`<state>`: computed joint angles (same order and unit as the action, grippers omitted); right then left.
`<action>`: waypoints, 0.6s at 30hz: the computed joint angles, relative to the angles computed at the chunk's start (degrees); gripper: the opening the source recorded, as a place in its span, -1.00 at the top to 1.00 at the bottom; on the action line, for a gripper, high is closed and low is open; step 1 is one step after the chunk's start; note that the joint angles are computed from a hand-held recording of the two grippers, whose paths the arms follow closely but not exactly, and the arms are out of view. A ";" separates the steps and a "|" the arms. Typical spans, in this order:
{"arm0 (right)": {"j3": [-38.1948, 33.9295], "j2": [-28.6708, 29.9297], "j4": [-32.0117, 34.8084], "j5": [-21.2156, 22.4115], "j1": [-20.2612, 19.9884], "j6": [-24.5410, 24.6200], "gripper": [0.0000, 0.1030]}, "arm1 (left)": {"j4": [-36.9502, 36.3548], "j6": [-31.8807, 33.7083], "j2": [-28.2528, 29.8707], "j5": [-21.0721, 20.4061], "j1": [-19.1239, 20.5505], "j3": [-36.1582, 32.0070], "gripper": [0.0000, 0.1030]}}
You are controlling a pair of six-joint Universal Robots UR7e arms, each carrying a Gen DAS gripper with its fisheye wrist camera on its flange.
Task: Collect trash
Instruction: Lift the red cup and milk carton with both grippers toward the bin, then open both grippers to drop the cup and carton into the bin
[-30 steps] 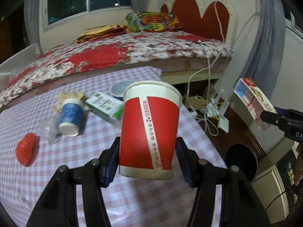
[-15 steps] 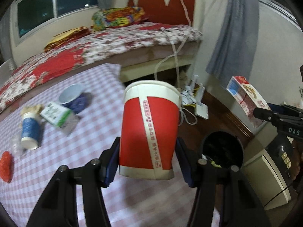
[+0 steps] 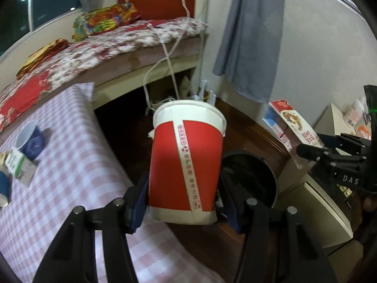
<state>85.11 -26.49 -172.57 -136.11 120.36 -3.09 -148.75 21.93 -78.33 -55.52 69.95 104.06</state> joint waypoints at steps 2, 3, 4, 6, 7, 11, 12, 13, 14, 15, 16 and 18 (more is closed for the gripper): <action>1.28 -0.57 0.02 -0.34 -0.64 0.74 -0.04 | 1.19 -0.17 0.83 -0.58 -0.12 -0.29 -0.11; 1.84 -0.80 0.10 -0.51 -1.01 1.26 -0.04 | 1.47 -0.38 1.07 -0.85 -0.22 -0.17 -0.11; 2.40 -1.01 -0.02 -0.57 -1.30 1.55 -0.04 | 2.08 -0.67 1.47 -1.07 -0.28 -0.28 -0.11; 3.88 -1.58 -0.18 -0.55 -2.13 2.24 -0.04 | 3.58 -1.72 2.58 -1.57 -0.24 -0.74 -0.11; 4.46 -1.75 -0.29 -0.54 -2.45 2.44 -0.04 | 4.11 -1.98 3.16 -1.78 -0.19 -1.03 -0.11; 6.69 -2.19 -0.38 -0.07 -3.91 2.95 -0.04 | 6.94 -3.41 6.44 -1.61 -0.36 -2.06 -0.11; 7.09 -2.19 -0.23 0.01 -4.31 2.99 -0.04 | 7.83 -3.93 7.28 -1.60 -0.30 -2.38 -0.11; 7.24 -2.17 -0.07 0.09 -4.61 3.02 -0.04 | 8.13 -3.91 7.73 -1.42 -0.29 -2.38 -0.11; 7.68 -2.23 -0.05 0.27 -5.02 3.00 -0.04 | 8.66 -3.79 8.58 -1.21 -0.27 -2.48 -0.11; 8.09 -2.27 0.00 0.48 -5.39 2.76 -0.04 | 9.52 -4.23 9.26 -1.28 -0.15 -2.84 -0.11; 8.33 -2.23 -0.09 0.43 -5.63 2.44 -0.04 | 10.67 -5.05 10.14 -1.62 0.11 -3.24 -0.11; 8.93 -2.19 0.05 0.58 -6.36 1.51 -0.04 | 12.75 -6.31 11.56 -2.24 0.64 -4.09 -0.11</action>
<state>94.03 -28.68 -172.52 -135.54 114.00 -1.58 -135.99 15.62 -66.78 -57.76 70.59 99.97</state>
